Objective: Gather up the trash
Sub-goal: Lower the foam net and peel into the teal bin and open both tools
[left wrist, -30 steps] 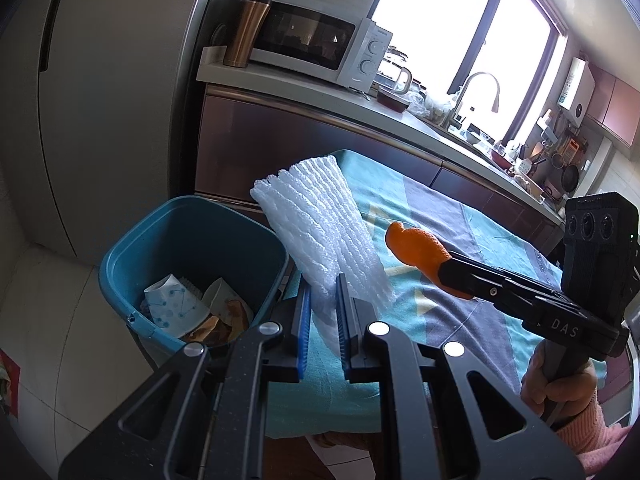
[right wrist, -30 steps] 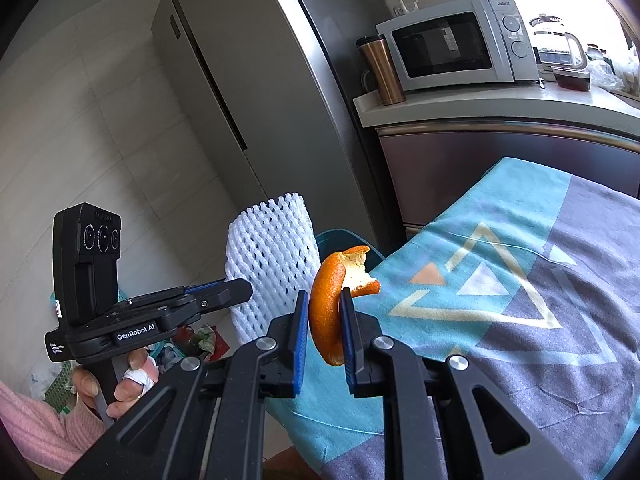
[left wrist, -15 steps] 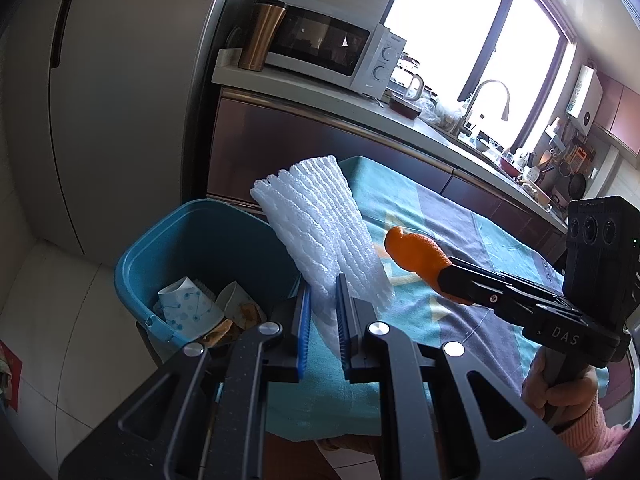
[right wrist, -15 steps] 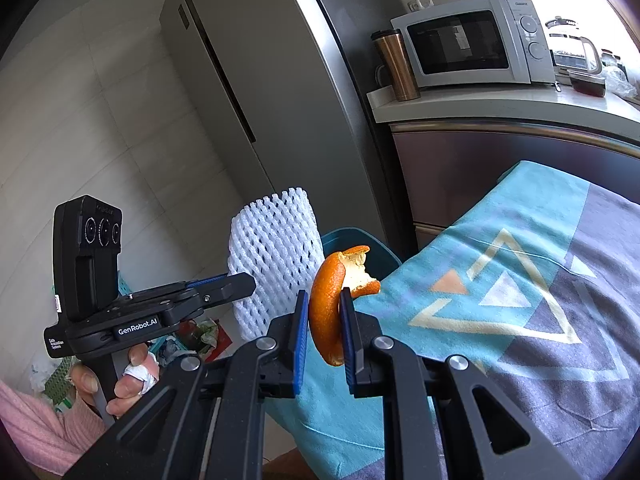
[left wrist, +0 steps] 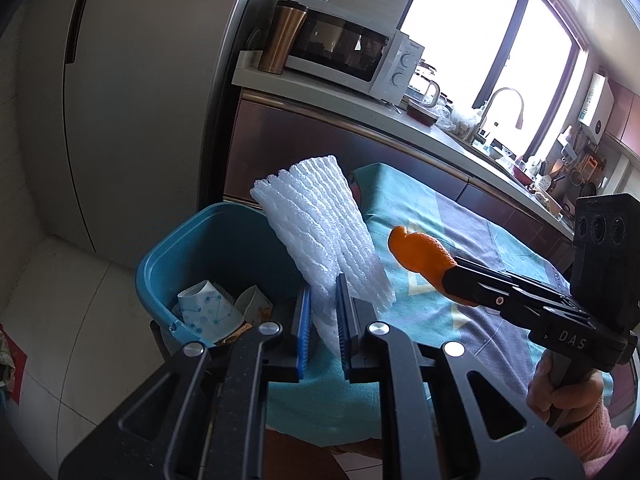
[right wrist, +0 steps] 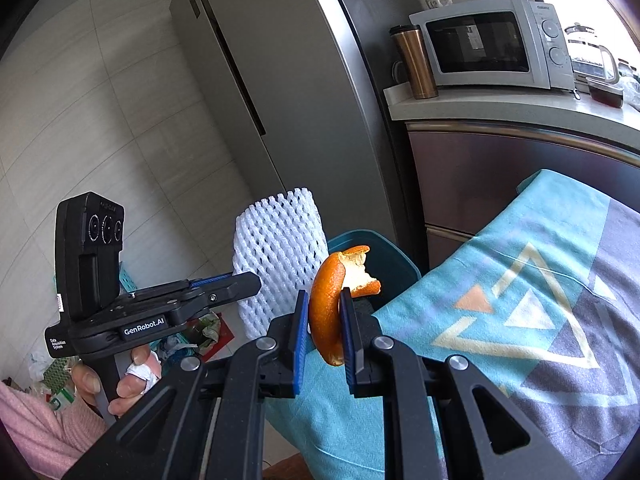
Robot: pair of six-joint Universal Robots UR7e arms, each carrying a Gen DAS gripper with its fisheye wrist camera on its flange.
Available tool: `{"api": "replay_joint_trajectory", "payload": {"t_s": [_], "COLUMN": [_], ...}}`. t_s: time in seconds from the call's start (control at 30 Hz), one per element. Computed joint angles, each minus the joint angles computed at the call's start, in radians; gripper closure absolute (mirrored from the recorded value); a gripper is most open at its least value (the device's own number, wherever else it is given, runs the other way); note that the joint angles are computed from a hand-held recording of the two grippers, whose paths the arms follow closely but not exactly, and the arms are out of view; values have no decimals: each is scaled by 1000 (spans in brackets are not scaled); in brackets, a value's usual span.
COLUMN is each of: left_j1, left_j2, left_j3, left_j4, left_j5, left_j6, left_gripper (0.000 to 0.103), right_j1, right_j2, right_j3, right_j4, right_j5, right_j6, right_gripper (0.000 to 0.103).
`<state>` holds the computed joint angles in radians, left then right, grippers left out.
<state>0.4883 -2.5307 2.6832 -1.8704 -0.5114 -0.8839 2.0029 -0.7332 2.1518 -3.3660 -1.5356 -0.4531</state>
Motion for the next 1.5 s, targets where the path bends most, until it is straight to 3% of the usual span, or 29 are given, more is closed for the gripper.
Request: {"api": "replay_joint_trajectory", "payload": {"t_s": [0.47, 0.9, 1.5], "left_j1": [52, 114, 216], "left_j2": [-23, -3, 128], "left_j3": [-2, 7, 33], "left_j4": [3, -87, -340], "left_j5": [19, 23, 0], "left_j6": [19, 81, 194], "left_gripper": [90, 90, 90], "right_j1": [9, 19, 32], "right_j2": [36, 49, 82], "right_j3": [-54, -95, -146], "right_j4": [48, 103, 158], "right_j5": [6, -3, -22], "right_j6": [-5, -17, 0], "right_gripper": [89, 89, 89]}}
